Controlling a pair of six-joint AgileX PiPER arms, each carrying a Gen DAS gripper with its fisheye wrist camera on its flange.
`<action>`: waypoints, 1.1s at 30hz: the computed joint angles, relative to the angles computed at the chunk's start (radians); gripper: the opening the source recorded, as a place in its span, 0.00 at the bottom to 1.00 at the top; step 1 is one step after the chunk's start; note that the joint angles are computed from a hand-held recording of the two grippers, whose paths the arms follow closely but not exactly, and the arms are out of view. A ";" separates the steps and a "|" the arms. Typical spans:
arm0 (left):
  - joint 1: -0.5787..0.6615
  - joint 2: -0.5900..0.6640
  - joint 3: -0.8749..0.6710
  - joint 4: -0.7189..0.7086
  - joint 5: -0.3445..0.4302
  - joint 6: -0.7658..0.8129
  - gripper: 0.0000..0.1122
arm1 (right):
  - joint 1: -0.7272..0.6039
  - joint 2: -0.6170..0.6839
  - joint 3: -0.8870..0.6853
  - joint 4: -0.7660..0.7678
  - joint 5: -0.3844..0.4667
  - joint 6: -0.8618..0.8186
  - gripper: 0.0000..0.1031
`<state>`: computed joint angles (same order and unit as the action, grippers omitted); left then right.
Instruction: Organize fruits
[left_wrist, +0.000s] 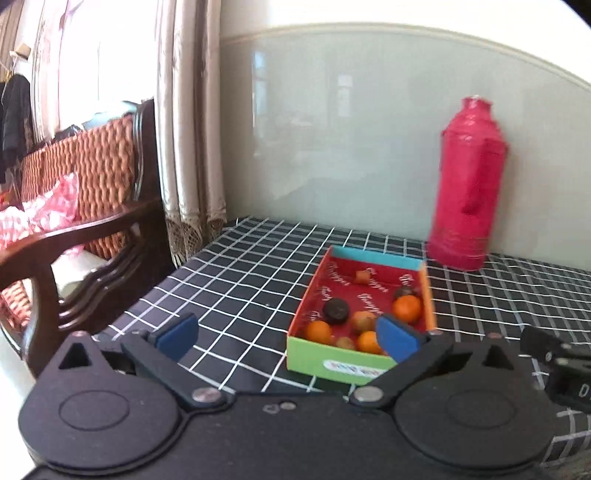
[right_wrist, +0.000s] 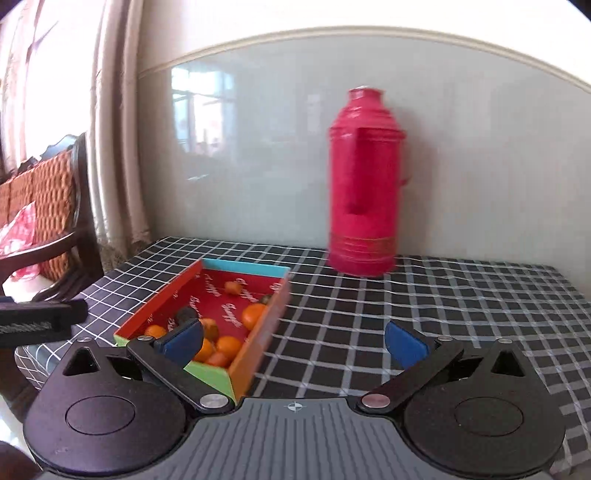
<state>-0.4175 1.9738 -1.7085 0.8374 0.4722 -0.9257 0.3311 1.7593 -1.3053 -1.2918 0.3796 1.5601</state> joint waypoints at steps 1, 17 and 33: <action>-0.011 -0.043 0.050 0.028 -0.006 -0.024 0.86 | 0.010 -0.039 0.037 0.012 0.021 0.007 1.00; -0.108 -0.199 0.226 0.067 -0.025 -0.032 0.87 | 0.105 -0.265 0.208 0.059 0.220 0.031 1.00; -0.104 -0.201 0.234 0.013 -0.029 0.010 0.87 | 0.107 -0.255 0.208 0.049 0.216 0.046 1.00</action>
<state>-0.5218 1.7729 -1.4749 0.8502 0.4430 -0.9162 0.4380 1.5038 -1.0972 -1.2426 0.5958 1.6062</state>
